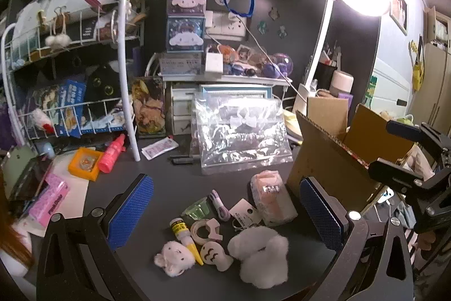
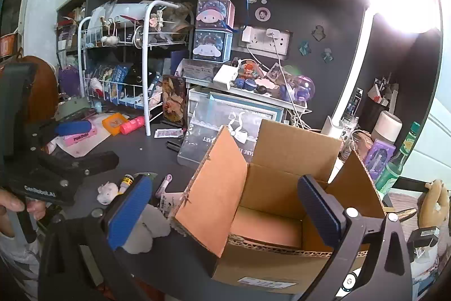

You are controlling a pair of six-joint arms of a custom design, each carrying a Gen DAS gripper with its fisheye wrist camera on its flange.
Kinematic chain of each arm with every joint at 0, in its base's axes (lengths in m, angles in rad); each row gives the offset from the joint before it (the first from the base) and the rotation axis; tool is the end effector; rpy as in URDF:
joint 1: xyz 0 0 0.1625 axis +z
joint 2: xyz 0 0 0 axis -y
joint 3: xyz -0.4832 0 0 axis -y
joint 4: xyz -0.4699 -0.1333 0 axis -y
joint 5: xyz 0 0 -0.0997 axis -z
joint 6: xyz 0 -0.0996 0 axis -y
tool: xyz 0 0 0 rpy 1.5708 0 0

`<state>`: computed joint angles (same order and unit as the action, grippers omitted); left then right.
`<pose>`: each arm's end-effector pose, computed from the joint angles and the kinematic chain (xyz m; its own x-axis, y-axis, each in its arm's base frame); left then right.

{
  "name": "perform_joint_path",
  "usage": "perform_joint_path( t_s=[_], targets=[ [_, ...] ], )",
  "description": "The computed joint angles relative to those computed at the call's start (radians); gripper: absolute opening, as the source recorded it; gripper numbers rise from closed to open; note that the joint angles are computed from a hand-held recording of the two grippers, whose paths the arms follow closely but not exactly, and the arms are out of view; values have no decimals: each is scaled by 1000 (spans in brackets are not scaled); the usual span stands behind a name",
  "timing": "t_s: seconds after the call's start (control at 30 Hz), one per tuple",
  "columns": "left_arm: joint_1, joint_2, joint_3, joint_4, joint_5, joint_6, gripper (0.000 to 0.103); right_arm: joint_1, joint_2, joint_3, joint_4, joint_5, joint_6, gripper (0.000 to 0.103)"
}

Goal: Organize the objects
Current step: 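Move the right tool toward the large white fluffy plush on the desk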

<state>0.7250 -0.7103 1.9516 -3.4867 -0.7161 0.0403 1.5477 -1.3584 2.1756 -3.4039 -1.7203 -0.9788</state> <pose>-0.3386 -0.5785 0.0442 -0.7638 0.1996 -0.6138 0.6158 0.5102 -0.6003 0.1055 -0.5622 0.3250 -0.5601 -0.3537 0.7491 -0.8111 0.4179 -0.4092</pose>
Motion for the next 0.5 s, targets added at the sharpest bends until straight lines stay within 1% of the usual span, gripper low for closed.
perform_joint_path(
  t_s=[0.07,0.17,0.37,0.4,0.5],
  targets=[
    [-5,1,4,-30,6,26,103,-1,-2,0,9,5,4,103],
    [-11,-1,13,-67,-7,72,103,0,-3,-2,15,4,8,103],
    [-11,-12,25,-106,-29,73,103,-4,-15,6,33,30,17,103],
    [-10,-16,28,-114,-41,78,103,-2,-15,9,27,32,12,103],
    [0,-22,42,-169,-105,102,103,-1,-12,26,-22,56,-16,103]
  ],
)
